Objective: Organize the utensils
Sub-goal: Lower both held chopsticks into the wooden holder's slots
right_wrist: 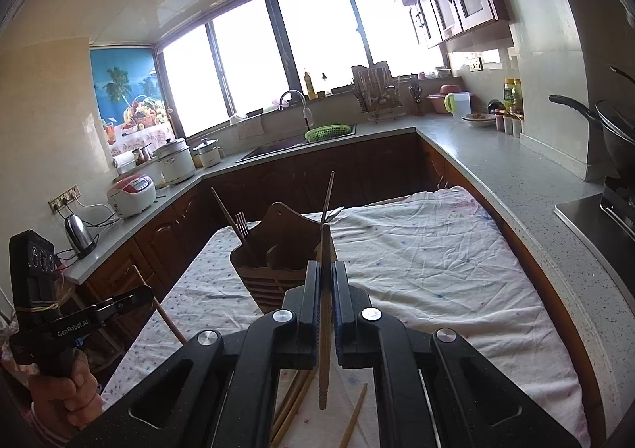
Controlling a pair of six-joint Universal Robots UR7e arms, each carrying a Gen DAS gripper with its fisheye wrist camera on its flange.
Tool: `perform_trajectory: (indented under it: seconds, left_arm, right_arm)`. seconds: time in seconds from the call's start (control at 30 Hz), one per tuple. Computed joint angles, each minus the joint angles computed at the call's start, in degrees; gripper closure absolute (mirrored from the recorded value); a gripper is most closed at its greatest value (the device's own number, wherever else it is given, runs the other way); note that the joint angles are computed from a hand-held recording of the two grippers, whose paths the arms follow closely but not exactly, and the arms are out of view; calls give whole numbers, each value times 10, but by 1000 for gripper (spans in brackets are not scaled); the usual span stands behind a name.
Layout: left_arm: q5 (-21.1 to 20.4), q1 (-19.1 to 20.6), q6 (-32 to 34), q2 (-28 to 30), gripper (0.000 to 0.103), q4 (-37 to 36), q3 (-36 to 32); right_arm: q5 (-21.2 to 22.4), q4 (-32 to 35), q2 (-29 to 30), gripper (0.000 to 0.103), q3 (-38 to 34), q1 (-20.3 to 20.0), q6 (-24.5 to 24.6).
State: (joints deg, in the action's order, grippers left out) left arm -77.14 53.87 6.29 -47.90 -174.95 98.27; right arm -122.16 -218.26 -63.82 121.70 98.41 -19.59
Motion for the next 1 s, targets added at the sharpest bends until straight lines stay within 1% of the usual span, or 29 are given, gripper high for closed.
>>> perform_trajectory:
  seconds: [0.33,0.53,0.73,1.0]
  left_arm:
    - [1,3,5,4,99,-4,-16]
    - [1,5,16,12,99,-20,-33]
    - [0,6,35,32,99,-37,-77]
    - [-2,11,61,81,99,-71,-165]
  right_arm:
    - [13,2,2,98,-8,-2,3]
    - [27,0,5,98,-24,-5,3]
    - [42,-2,19,98,-64,-3,-9]
    - [71,-12,51,98,-152,0,-38]
